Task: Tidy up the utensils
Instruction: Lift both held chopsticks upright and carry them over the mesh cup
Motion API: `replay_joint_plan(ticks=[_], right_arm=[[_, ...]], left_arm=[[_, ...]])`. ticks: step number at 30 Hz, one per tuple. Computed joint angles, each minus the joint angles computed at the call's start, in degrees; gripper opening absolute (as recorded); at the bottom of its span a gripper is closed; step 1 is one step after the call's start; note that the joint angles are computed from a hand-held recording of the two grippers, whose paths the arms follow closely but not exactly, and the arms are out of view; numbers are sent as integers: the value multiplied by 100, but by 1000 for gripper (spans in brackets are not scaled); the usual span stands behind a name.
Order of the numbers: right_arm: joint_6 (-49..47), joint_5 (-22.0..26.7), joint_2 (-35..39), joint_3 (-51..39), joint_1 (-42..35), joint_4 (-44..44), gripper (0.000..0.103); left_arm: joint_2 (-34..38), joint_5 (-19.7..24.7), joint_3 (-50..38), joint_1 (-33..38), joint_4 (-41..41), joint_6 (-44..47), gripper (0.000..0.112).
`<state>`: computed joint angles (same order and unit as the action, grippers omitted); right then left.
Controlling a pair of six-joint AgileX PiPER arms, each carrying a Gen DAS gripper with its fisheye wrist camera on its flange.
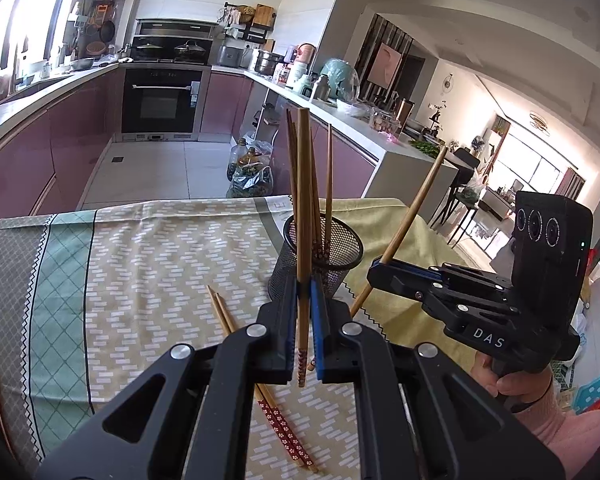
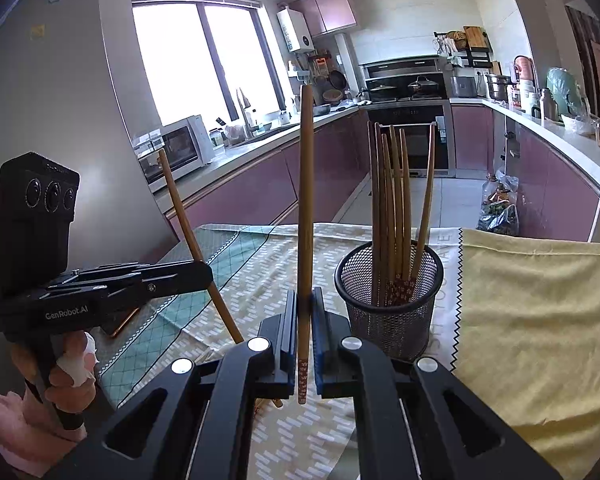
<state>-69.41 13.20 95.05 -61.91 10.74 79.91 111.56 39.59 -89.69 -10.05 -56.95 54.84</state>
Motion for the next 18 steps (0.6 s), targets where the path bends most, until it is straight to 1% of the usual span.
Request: replay_joint_plan(ticks=[8, 18], right_arm=[[-164, -34, -169, 37, -109, 84, 6], [-226, -18, -287, -62, -275, 77, 6]], left_arm=[[110, 46, -254, -67, -50, -12, 7], [224, 111, -695, -149, 57, -243, 7]])
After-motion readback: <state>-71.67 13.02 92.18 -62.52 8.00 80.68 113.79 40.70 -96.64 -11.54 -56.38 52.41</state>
